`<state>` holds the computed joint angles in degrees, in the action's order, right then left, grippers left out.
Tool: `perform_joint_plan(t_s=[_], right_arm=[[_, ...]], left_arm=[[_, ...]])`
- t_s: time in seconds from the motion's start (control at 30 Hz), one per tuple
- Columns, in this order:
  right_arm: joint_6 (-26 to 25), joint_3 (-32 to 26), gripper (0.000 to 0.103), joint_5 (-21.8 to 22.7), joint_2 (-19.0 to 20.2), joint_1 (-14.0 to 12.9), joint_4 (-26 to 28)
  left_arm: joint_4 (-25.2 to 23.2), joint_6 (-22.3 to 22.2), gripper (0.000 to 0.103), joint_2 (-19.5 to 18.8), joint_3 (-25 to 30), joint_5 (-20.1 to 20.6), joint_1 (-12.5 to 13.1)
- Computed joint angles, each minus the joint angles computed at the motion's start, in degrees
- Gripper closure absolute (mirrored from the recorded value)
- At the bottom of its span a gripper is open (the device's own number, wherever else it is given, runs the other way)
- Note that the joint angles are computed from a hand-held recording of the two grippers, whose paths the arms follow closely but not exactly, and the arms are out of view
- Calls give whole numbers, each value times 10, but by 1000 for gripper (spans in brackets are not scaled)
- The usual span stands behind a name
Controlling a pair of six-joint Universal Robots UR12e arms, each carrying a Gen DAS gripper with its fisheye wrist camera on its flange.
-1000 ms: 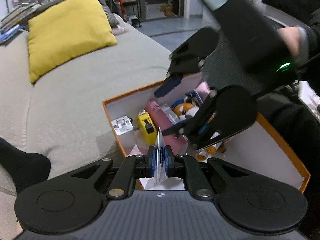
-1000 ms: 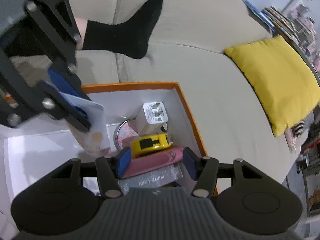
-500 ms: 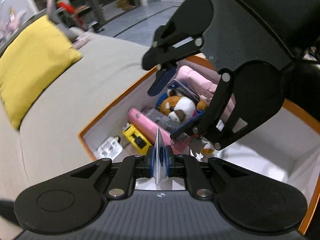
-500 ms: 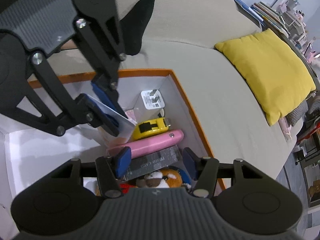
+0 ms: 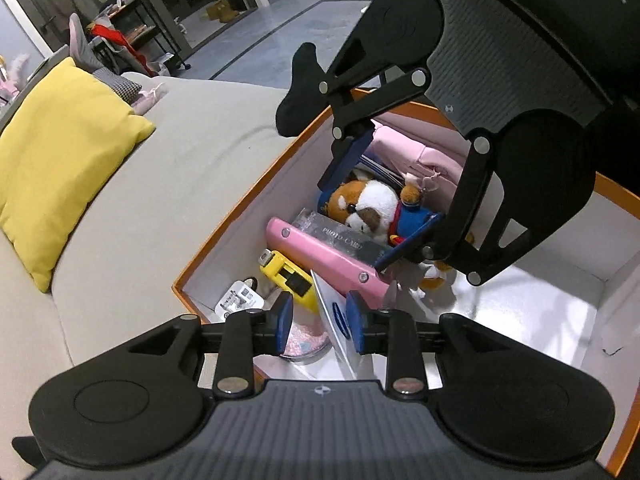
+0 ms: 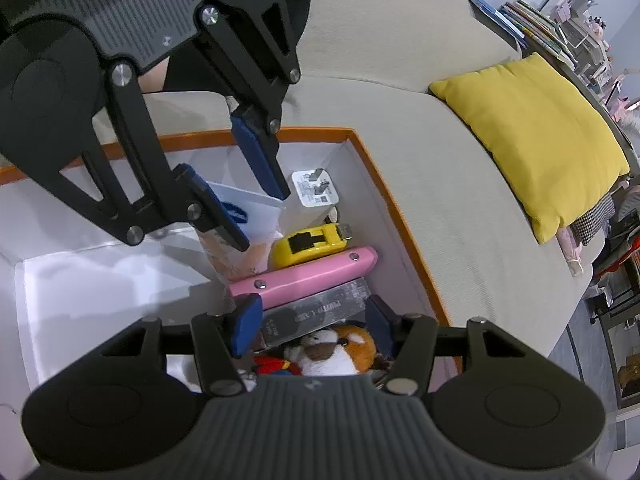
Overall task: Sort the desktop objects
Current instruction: 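Lower Vaseline tube into the box and open the left tool, then withdraw both tools from the box toward the white box and selfie stick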
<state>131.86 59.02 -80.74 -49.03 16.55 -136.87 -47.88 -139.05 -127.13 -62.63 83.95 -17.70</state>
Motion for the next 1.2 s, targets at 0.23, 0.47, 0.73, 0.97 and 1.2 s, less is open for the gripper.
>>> perform_joint_plan(t_s=[0.23, 0.47, 0.73, 0.97, 1.2], right_arm=[[-1, 3, 44, -2, -3, 2, 3], [6, 8, 44, 0, -6, 3, 3], [12, 6, 44, 6, -5, 2, 6], [19, 7, 44, 13, -5, 0, 6], [24, 10, 44, 16, -6, -1, 4]], left_arm=[[-10, -36, 66, 5, -3, -14, 3], [-26, -24, 91, 7, -3, -10, 1], [-93, 72, 91, -5, 35, 4, -6], [-84, 62, 90, -28, 60, 18, -13], [-67, 35, 86, -28, 59, 11, -9]])
